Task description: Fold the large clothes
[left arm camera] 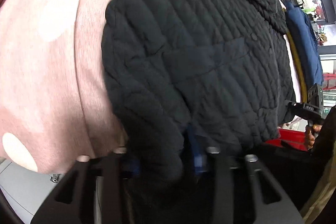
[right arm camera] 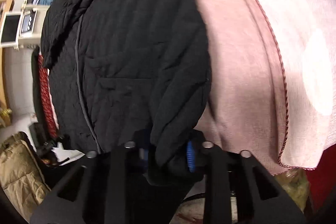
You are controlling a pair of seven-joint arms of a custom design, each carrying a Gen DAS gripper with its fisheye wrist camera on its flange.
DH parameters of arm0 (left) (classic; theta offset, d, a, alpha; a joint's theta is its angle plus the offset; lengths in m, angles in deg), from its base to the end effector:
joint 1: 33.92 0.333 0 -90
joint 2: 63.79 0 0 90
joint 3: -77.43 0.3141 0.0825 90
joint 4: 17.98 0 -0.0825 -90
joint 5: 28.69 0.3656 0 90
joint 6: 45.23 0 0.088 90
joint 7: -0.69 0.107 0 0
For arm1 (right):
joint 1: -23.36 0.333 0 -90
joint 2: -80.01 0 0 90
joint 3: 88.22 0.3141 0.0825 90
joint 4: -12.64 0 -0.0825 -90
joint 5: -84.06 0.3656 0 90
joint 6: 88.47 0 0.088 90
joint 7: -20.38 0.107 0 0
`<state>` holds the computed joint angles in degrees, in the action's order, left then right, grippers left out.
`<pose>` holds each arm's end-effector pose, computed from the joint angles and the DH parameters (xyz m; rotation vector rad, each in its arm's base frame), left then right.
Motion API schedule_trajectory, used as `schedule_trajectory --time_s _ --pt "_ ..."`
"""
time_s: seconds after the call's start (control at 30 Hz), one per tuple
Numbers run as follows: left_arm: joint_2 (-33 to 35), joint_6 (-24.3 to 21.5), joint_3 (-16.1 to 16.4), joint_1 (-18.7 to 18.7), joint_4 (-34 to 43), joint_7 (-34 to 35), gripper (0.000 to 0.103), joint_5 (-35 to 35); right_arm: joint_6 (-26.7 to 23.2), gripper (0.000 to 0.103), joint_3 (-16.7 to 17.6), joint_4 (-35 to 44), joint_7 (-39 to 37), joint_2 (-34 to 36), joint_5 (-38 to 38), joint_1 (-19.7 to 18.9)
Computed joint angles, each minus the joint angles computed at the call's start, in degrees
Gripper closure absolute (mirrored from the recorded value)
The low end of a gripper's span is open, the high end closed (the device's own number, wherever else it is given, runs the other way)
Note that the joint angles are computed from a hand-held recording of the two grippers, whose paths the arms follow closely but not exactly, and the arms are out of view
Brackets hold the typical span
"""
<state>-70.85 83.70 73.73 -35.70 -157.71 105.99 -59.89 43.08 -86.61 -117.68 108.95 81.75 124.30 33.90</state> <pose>0.4481 -0.0575 0.3580 1.9861 -1.9882 0.3815 0.4948 0.1209 0.3568 -1.7019 2.1732 0.5726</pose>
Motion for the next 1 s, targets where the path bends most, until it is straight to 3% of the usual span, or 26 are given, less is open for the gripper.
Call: schedule_trajectory --time_s 0.1,0.43,0.63,0.7,0.83,1.0 --pt "-1.56 -1.41 0.05 -0.34 0.80 2.88 0.090 1.14 -0.58 0.088 0.22 0.29 0.37 -1.50 -2.72 0.42" --pt "-5.69 -11.38 1.29 -0.98 0.28 7.46 0.096 3.70 -6.95 0.092 0.34 -3.74 1.24 -7.94 -2.18 1.71" --pt "-2.73 -11.86 1.41 -0.06 2.71 4.42 0.096 2.72 -4.18 0.092 -0.07 -4.89 6.09 -6.91 2.00 1.87" --pt "-1.72 -11.83 1.83 0.33 5.27 5.89 0.096 0.23 -3.77 0.092 -0.54 -2.78 3.92 -5.95 3.82 1.63" --pt "3.92 -9.81 1.57 1.49 13.98 8.58 0.096 -3.72 -2.97 0.092 -0.21 9.00 -0.67 1.50 4.01 1.31" --pt "14.79 -0.50 -2.13 1.94 28.38 7.04 0.096 -0.42 1.19 0.092 0.52 26.39 -1.74 12.29 0.46 0.13"
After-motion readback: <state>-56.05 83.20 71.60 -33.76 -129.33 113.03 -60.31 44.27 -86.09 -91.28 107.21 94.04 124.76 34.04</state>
